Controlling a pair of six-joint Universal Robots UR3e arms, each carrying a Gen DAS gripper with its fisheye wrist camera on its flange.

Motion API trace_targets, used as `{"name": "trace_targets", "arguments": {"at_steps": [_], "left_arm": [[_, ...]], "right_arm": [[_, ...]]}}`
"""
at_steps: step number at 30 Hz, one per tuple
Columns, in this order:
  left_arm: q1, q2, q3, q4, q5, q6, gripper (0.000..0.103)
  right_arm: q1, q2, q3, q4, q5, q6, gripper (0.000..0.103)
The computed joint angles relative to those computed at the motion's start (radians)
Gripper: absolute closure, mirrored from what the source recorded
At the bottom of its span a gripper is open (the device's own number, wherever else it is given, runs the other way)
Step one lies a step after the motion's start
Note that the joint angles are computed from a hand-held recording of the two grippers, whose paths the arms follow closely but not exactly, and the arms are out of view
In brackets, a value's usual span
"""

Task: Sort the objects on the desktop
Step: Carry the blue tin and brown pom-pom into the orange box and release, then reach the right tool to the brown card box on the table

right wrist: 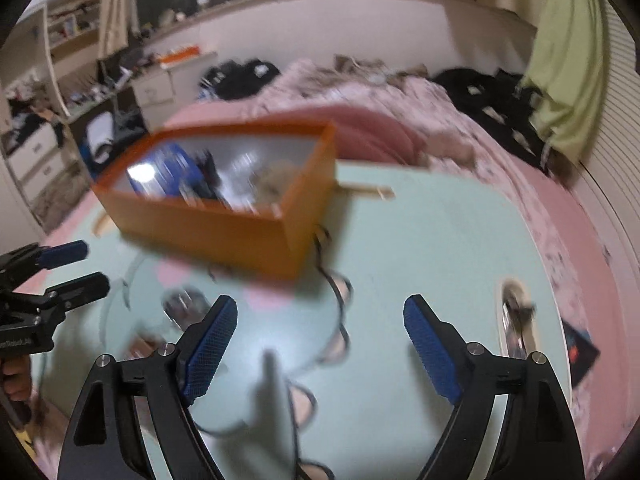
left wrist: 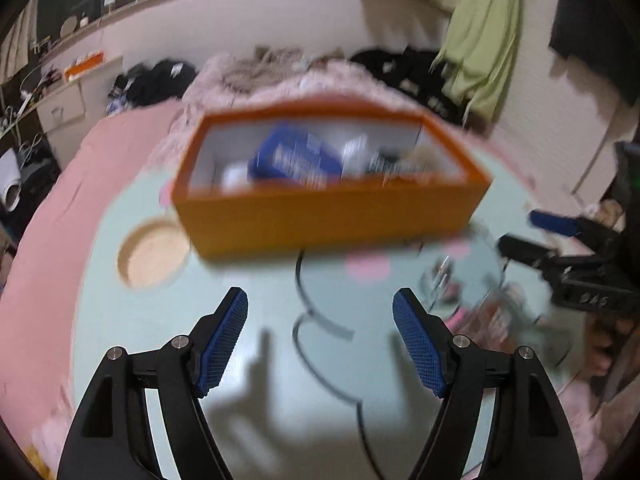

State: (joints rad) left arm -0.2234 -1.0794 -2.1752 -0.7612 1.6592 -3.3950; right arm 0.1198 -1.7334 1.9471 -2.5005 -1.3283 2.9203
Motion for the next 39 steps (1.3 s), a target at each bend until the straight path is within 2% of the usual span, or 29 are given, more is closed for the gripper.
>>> {"name": "trace_targets", "arguments": {"at_steps": [2,4,5,6,7,8,14,27,30,32,35,37,39], "left_arm": [[-0.003,-0.015,-0.022,-0.006,-0.010,-0.027,0.028],[-0.063,-0.072,-0.008,0.008,0.066,-0.064,0.021],[-0.085,-0.099,0.011,-0.002,0.092,-0.074,0.019],[-0.115,-0.135,0.036,-0.012,0.131,-0.083,0.010],[-0.114,-0.146,0.043,-0.021,0.121,-0.079,0.000],[-0.118,-0.153,0.040,-0.007,0.121,-0.079,0.000],[-0.144,-0.160,0.024,0.023,0.152,-0.114,0.000],[-0.138,-0.154,0.023,0.021,0.149,-0.109,0.000],[-0.137,-0.153,0.022,0.021,0.147,-0.109,0.000],[-0.137,-0.147,0.020,0.018,0.146,-0.111,0.000],[-0.126,-0.142,0.026,0.011,0.132,-0.108,0.000],[-0.123,-0.137,0.027,0.006,0.130,-0.106,0.000],[-0.121,-0.133,0.024,0.007,0.128,-0.105,0.000]], "right_arm": [[0.002,-0.009,0.044,-0.011,-0.035,0.003,0.018],[0.003,0.004,0.056,0.010,-0.061,0.016,0.016],[0.023,0.007,0.069,-0.027,-0.109,0.032,0.013],[0.018,0.003,0.073,-0.019,-0.106,0.043,0.011],[0.013,0.004,0.068,-0.007,-0.103,0.051,0.005],[0.015,0.010,0.060,0.003,-0.118,0.059,0.000],[0.011,0.003,0.069,0.003,-0.130,0.078,0.000],[0.017,0.009,0.064,0.002,-0.138,0.086,0.000],[0.013,-0.010,0.085,-0.018,-0.165,0.127,0.000],[-0.023,-0.065,0.140,-0.074,-0.128,0.138,0.000],[-0.125,-0.198,0.242,-0.112,0.033,0.130,0.004],[-0.213,-0.295,0.292,-0.057,0.194,0.094,0.012],[-0.268,-0.360,0.305,0.045,0.339,0.023,0.014]]}}
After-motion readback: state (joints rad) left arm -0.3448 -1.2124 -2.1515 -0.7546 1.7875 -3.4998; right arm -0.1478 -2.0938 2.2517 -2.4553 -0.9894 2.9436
